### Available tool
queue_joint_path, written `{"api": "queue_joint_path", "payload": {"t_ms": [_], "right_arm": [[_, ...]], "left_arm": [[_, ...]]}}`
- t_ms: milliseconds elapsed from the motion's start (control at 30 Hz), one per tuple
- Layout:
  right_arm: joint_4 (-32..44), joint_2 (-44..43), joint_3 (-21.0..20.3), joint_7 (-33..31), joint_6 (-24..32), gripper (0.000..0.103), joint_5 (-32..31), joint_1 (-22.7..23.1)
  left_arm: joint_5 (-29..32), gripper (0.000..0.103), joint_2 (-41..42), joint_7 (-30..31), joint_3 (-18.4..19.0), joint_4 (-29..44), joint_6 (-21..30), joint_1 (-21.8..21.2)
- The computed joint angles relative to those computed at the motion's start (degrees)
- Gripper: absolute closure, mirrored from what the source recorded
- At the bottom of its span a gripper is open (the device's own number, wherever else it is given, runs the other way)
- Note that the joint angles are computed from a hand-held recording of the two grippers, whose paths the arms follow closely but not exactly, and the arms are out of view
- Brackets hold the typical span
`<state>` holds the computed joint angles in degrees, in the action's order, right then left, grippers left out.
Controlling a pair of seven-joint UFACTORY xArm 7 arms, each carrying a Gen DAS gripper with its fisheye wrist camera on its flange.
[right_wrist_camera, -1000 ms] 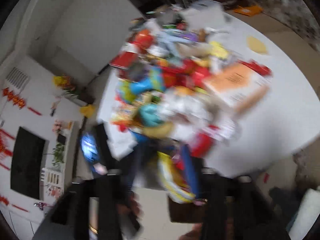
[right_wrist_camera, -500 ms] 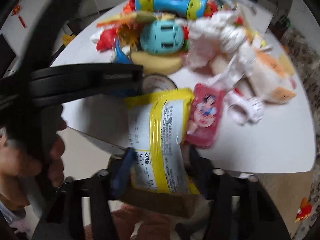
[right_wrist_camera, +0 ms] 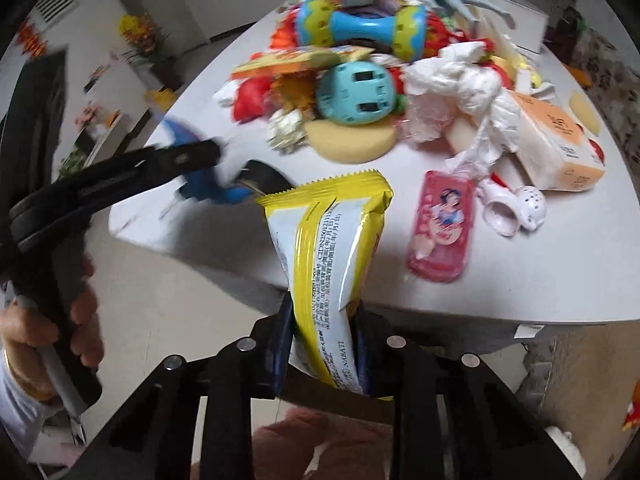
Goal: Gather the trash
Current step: 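Grasp the yellow snack packet with the right gripper while the left gripper grasps the blue dinosaur, then drop the yellow snack packet and blue dinosaur into the cardboard box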
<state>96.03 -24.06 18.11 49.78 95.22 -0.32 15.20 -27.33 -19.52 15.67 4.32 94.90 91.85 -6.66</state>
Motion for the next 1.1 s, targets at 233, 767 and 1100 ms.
{"api": "queue_joint_path", "payload": {"t_ms": [233, 767, 1100], "right_arm": [[3.2, 1.1, 0.1, 0.3, 0.9, 0.077, -1.8, -0.9], [-8.8, -11.6, 0.1, 9.2, 2.4, 0.077, 10.9, 1.3], [-42.5, -23.9, -1.3, 9.9, -7.2, 0.075, 21.2, 4.9]], "left_arm": [[-2.4, 0.050, 1.4, 2.6, 2.4, 1.0, 1.9, 0.9], [0.2, 0.050, -9.3, 7.8, 6.6, -7.6, 16.7, 6.1], [13.7, 0.049, -25.5, 6.2, -4.9, -48.3, 2.1, 4.6]]}}
